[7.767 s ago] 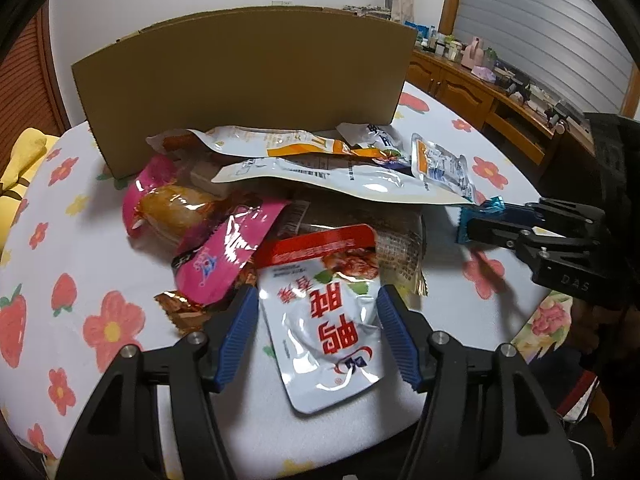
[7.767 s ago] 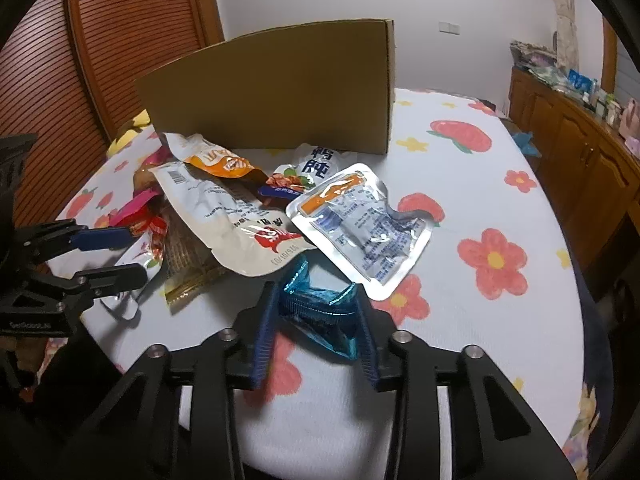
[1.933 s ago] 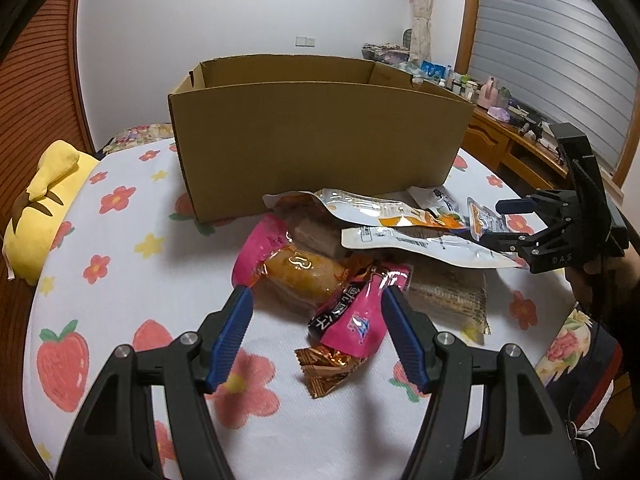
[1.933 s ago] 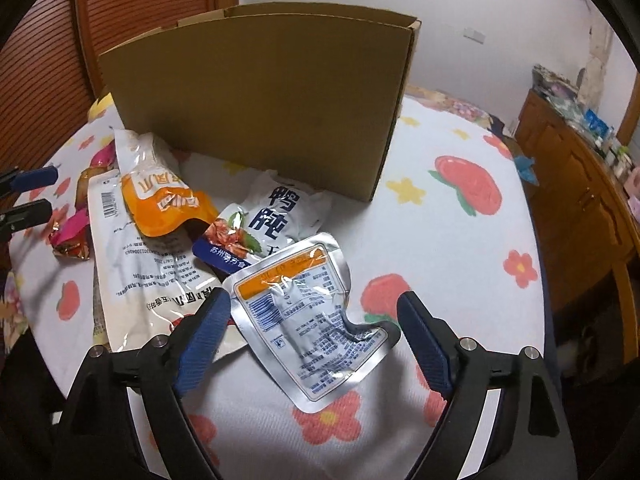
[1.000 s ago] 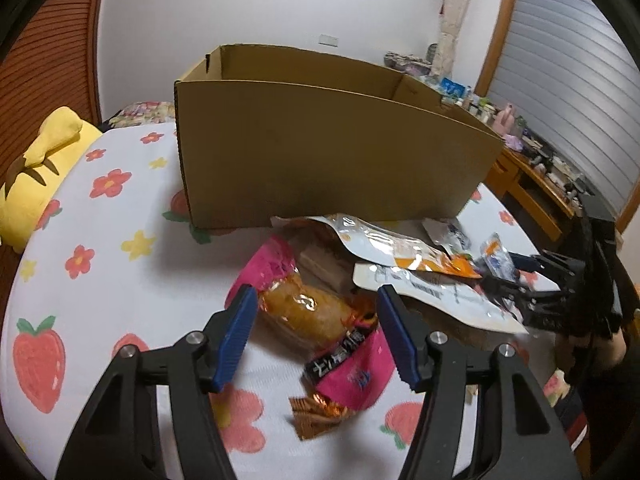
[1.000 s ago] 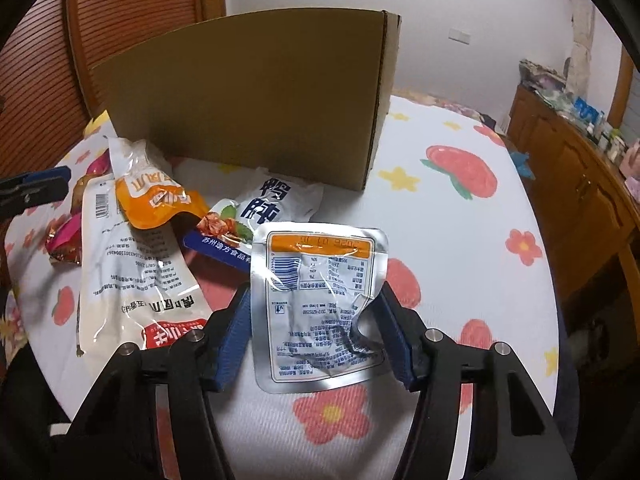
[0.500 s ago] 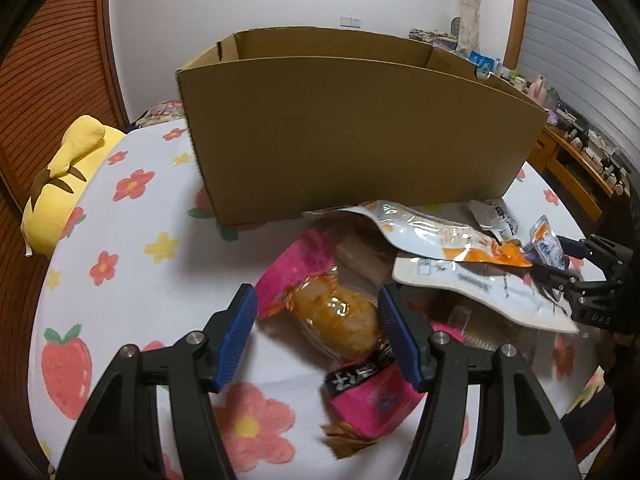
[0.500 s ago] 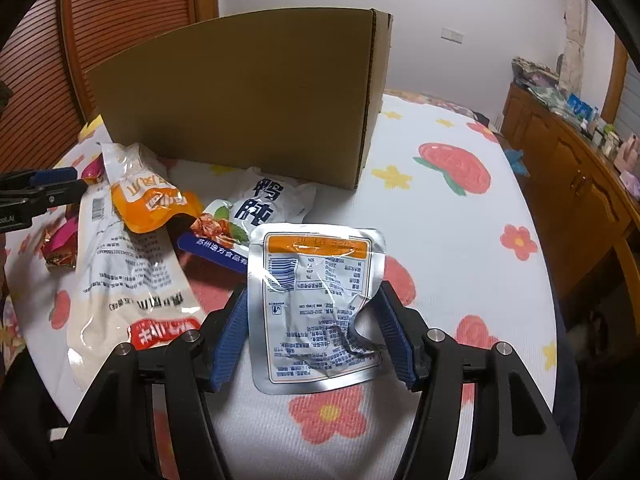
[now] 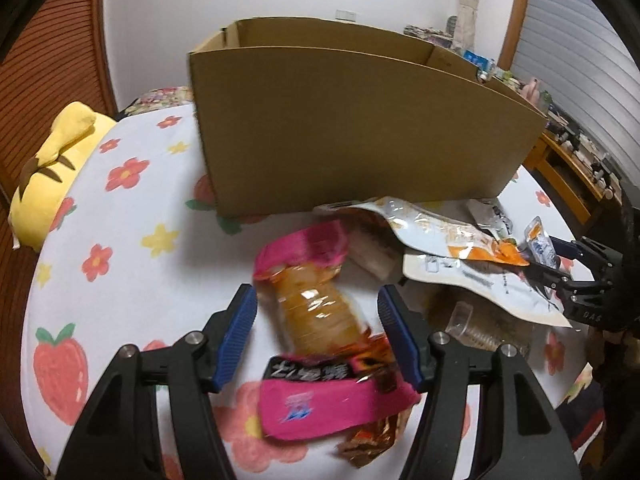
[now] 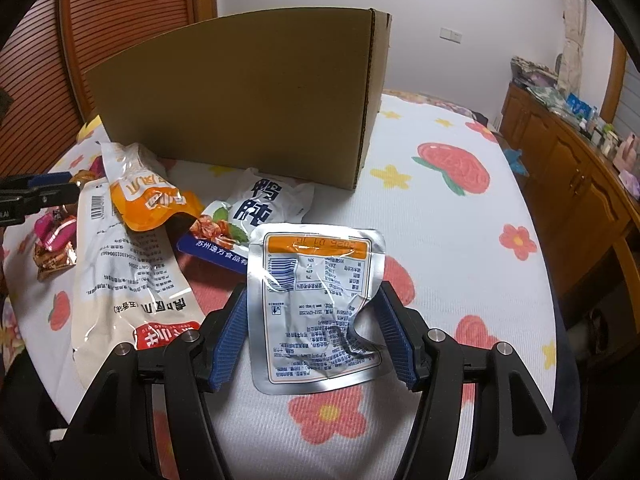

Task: Organize snacks
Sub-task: 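Grasp the silver foil pouch with right gripper while left grasps pink sausage, then carry both held snacks over the cardboard box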

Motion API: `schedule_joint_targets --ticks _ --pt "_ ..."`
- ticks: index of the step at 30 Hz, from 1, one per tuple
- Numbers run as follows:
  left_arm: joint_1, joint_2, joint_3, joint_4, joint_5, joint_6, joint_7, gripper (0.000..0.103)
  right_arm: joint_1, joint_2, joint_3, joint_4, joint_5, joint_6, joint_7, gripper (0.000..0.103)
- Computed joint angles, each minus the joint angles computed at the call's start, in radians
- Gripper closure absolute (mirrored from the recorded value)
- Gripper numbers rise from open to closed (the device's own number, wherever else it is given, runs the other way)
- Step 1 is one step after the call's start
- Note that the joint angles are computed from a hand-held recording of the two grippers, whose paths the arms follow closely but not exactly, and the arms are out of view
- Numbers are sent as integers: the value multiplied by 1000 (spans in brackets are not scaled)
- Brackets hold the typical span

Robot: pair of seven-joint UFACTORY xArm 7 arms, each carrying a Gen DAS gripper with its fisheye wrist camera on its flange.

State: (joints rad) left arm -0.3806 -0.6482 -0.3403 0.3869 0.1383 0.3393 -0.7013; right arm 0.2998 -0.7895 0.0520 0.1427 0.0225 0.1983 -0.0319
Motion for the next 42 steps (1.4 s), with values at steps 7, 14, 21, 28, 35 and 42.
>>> schedule_joint_targets --ticks 7,14,21,28,35,42 --pt "-6 48 21 28 0 15 36 46 0 1 0 0 -2 -1 2 40" --pt "-13 58 26 14 -9 -9 70 65 0 1 1 0 -3 0 4 40" --pt "13 -3 5 -19 9 -9 40 69 -1 0 1 0 -4 0 5 40" --pt "23 -102 12 -60 13 1 28 69 -1 0 2 0 -4 1 6 40" --pt "27 -186 11 -75 8 11 28 69 -3 -1 3 -1 -4 -2 8 40" --pt "19 -240 0 -65 6 25 32 69 -27 -8 18 -7 -13 -15 27 43"
